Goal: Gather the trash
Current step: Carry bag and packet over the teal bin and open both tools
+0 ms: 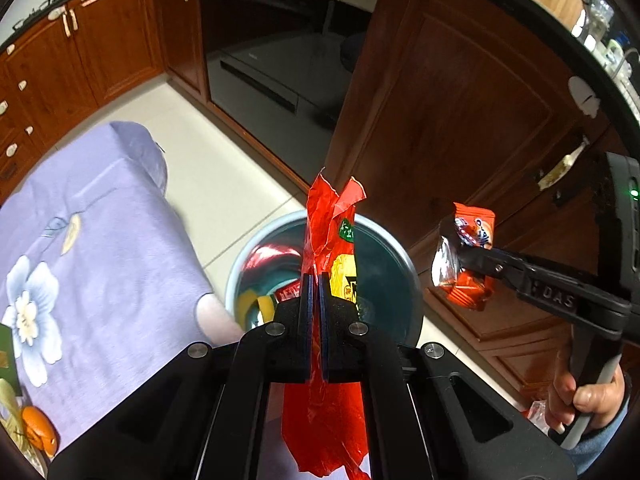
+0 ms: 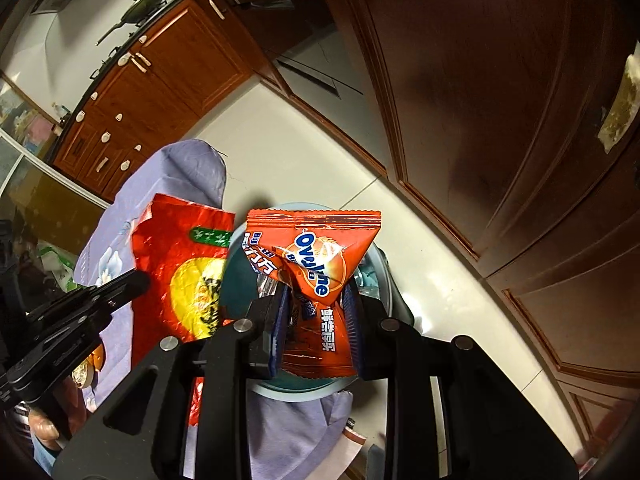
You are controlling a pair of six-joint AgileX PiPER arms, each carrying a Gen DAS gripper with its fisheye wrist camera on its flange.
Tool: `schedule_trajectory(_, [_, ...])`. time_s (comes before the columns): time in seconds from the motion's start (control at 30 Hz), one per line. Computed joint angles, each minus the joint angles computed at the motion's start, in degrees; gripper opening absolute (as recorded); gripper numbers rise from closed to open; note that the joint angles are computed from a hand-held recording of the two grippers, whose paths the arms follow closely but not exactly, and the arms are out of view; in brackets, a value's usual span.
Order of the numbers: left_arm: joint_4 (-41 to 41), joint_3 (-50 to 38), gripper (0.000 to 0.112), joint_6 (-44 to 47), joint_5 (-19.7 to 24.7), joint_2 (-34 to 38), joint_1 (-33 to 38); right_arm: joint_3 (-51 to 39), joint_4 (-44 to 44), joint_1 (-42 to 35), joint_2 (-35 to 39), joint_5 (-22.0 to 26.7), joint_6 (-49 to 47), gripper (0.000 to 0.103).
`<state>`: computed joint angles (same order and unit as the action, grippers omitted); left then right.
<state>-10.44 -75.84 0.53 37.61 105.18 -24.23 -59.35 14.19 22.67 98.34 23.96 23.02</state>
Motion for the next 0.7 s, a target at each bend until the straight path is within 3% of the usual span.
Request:
schedule_trajectory(0.1, [0.4,-2.7,0.006,-1.4,1.5,3.8,0.1,-0.3,2.5,-0.5,1.4,-0.1,-2.7,0.025])
schedule_trajectory(0.13, [0.3,-3.3,0.011,-1.6,1.9,4.7,0.3,-0.4,3.6,-0.6,2.0,-0.2,-3.7,0.025])
schedule_trajectory(0.17, [0.7,-3.0,0.018,-2.1,1.9,4.9,0.5,-0.6,4.5,-0.7,2.7,-0.3,-4.7,0.025])
schedule_trajectory(0.2, [1.5,-2.6,0.037,-2.9,1.4,4.9,0.5,-1.1,5.2,-0.8,3.3,-0.1,-5.5,0.025])
schedule_trajectory(0.23, [2.9,-1.8,0.048,-4.1,0.3,4.5,0.4,-1.6,6.1,-0.7,4.0,0.0,-6.4,0.025])
schedule_trajectory(0.3, [5.7,-0.1,0.053,-6.3,-1.3,3.3,0.3,-2.5,7.2,-0.5,5.3,0.2,-7.7,0.025])
schedule_trajectory(0.53, [4.6,5.9,0.087,-5.3,-4.1,-0.5,2.8,-6.7,9.0,1.0,9.8,1.7,-9.4,0.027])
schedule_trajectory(0.6, [4.6,7.7,0.091,-5.1,-4.7,-1.8,3.6,-8.2,9.5,1.8,11.1,2.7,-10.1,0.035])
schedule_trajectory(0.67, [2.6,9.4,0.093,-2.9,-5.0,-3.1,4.8,-9.7,9.1,2.8,12.3,3.4,-9.5,0.056])
schedule_trajectory(0.7, [2.3,9.7,0.093,-2.3,-5.0,-3.5,5.2,-10.2,9.3,3.1,12.6,3.6,-9.5,0.059])
